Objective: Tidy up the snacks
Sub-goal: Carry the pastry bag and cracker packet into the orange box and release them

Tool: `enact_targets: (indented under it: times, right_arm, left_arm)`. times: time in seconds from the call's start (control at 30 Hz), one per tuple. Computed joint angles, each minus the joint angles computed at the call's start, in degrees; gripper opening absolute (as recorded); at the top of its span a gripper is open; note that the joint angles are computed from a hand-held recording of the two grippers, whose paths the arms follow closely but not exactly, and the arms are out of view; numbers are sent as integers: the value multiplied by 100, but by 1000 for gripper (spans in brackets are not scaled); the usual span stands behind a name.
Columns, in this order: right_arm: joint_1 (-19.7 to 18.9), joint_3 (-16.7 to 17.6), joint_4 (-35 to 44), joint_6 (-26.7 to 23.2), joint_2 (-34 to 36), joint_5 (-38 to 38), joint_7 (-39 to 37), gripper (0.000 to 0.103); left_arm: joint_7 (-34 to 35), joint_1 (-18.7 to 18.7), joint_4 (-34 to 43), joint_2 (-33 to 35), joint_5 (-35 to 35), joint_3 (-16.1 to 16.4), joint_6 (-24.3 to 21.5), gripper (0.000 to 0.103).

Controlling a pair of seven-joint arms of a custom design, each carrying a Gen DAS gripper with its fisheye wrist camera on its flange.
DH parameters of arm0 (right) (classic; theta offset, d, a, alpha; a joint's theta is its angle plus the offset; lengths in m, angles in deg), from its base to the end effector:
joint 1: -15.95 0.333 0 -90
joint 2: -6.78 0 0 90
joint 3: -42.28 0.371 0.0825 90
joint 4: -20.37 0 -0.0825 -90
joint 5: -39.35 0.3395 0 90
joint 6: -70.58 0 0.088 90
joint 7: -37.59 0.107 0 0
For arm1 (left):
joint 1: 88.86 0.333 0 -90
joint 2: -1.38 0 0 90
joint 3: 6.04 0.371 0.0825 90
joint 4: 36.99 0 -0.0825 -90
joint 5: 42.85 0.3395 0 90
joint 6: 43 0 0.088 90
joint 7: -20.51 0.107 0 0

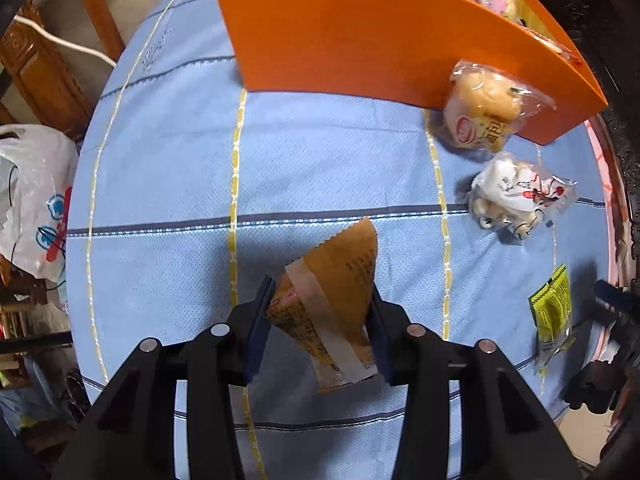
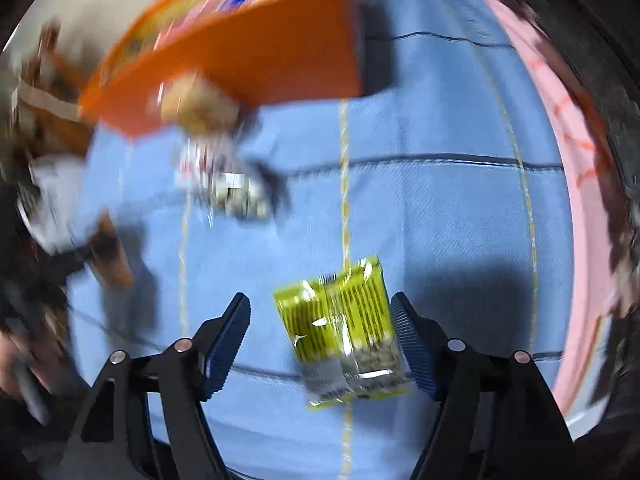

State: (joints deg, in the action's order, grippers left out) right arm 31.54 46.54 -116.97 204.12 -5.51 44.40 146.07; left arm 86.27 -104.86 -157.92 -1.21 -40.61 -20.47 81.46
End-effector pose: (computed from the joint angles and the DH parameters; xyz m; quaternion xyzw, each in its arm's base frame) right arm 0.4033 0.1491 0.4926 -0.6933 0.7163 -0.0087 0.0779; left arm 0.4333 -0.2551 0.5211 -0.6591 0.7499 -0.0434 0.0372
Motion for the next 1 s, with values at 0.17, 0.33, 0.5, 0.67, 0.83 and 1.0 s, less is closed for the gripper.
enact_targets:
  times: [0.17,0.33,0.5,0.67,0.83,1.0]
  right_arm:
    - [18,341,-325,-80,-140,-1102,701,88]
    - [192,477,-229,-49,483,-2235,804,89]
    - [141,94,-241,45,317,-981,267,62]
    - [115,-304,-335,795,-147,748,-263,62]
    - [156,-322,477,1455,187,1278,-918,63]
    - [-21,-239,1815,1759,1102,1120,-1071,63]
  left_arm:
    - [37,8,32,60,-95,16,-77,42]
    - [120,-27,97,238,-84,-5,-62,42]
    - [411,69,227,320,-143,92,9,42]
    - [638,207,380,211,-205,171,132,42]
    - [815,253,1239,409,-79,172,216,42]
    - [717,119,3219,1506,458,213,92,42]
